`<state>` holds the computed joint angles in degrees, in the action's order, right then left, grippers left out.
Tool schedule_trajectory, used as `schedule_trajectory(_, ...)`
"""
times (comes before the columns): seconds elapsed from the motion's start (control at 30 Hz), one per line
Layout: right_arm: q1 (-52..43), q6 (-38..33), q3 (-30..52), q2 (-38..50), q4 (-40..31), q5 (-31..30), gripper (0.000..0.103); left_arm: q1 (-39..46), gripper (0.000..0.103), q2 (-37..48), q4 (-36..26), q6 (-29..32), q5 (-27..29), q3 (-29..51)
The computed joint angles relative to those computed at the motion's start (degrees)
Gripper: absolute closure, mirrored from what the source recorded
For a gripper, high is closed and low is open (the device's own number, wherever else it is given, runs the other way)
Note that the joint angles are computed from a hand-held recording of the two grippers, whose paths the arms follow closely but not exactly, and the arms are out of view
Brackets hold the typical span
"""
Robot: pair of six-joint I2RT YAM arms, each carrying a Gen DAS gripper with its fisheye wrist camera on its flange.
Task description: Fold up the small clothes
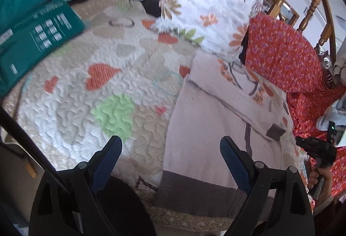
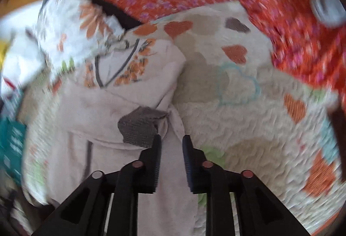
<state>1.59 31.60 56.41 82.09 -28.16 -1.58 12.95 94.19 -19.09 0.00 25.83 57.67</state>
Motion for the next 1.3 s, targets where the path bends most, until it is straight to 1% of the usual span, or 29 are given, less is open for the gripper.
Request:
schedule_trajectory(0.03, -2.78, 0.76, -2.79, -2.21, 1.96, -2.47, 0.076, -0.33, 0.012, 2.07, -1.07, -0.84, 0.33, 1.76)
schedule_trajectory(0.1, -9.34, 3.36, -6.09, -6.29, 3.43, -7.77, 0.075, -0.32, 0.012, 6.57, -3.45, -2.49, 2.10, 5.65)
schedule_trajectory(0.17, -15.86, 5.23, -7.39, -10.21, 2.87, -12.54, 0.075, -0.63, 0.012, 8.82, -3.68, -4.03, 2.24, 7.41)
schedule_trajectory(0.2, -18.07, 5.03, -7.07, -12.19, 1.24, -13.49, 0.073, -0.93, 0.012, 9.29, -3.26, -4.42, 1.50, 7.70)
schedule_trajectory(0.23, -19.84, 3.83, -6.52, -12.99, 0.03, -14.07, 0.070, -1.44, 0.012, 9.35, -2.37, -4.71, 0.71, 7.36)
schedule_trajectory(0.27, -20.87, 2.40, -5.82, -14.92, -2.57, -13.27, 0.066, -1.65, 0.012, 9.40, -2.14, -4.47, 0.17, 7.23)
schedule_trajectory(0.33, -22.08, -0.30, -4.51, -16.82, -6.53, -11.61, 0.063, -2.29, 0.012, 9.88, -1.76, -4.00, -0.91, 7.22)
schedule_trajectory(0.4, -24.87, -3.27, -4.75, -18.22, -8.83, -12.33, 0.063, -2.81, 0.012, 10.17, -2.22, -3.01, -1.97, 7.42)
schedule_trajectory(0.47, -27.15, -4.82, -6.02, -18.85, -9.14, -13.92, 0.063, -3.32, 0.012, 10.31, -2.70, -1.69, -3.13, 7.61)
schedule_trajectory(0.53, -26.43, -4.16, -8.12, -19.20, -8.20, -13.87, 0.062, -3.73, 0.012, 10.60, -2.92, -0.48, -4.07, 7.89)
schedule_trajectory(0.6, -26.50, -5.21, -9.73, -18.65, -7.58, -14.25, 0.062, -4.05, 0.012, 10.88, -3.08, 0.11, -4.52, 8.27)
schedule_trajectory(0.67, -24.43, -4.88, -11.01, -17.75, -6.65, -13.03, 0.063, -4.29, 0.012, 10.98, -3.04, 0.26, -4.83, 8.57)
schedule_trajectory(0.77, -21.25, -3.31, -11.23, -14.17, -3.75, -12.03, 0.063, -4.82, 0.012, 11.35, -3.11, -0.76, -5.11, 9.59)
schedule_trajectory(0.87, -18.93, -2.70, -9.41, -9.75, -0.70, -11.27, 0.062, -5.63, 0.012, 11.18, -3.37, -1.78, -5.38, 10.72)
schedule_trajectory(0.93, -17.40, -2.30, -7.61, -6.52, 1.26, -10.87, 0.059, -6.42, 0.012, 10.63, -3.04, -1.97, -5.70, 10.94)
schedule_trajectory(0.97, -16.47, -2.11, -6.57, -4.63, 2.56, -10.74, 0.055, -6.99, 0.012, 10.42, -2.56, -1.73, -6.20, 10.91)
schedule_trajectory(1.03, -14.55, -2.54, -3.79, -0.16, 4.68, -10.01, 0.051, -8.28, 0.012, 10.62, -1.61, -1.21, -8.15, 11.02)
schedule_trajectory(1.13, -11.79, -2.81, 2.88, 8.86, 6.88, -8.74, 0.044, -9.98, 0.012, 12.51, -0.92, -1.10, -9.67, 12.20)
schedule_trajectory(1.2, -10.82, -2.09, 8.31, 15.82, 8.55, -9.66, 0.041, -10.70, 0.012, 13.95, -0.51, -1.86, -9.59, 13.27)
schedule_trajectory(1.3, -9.68, -1.24, 16.01, 24.38, 8.42, -10.65, 0.040, -12.10, 0.012, 16.36, 0.12, -3.14, -10.33, 15.30)
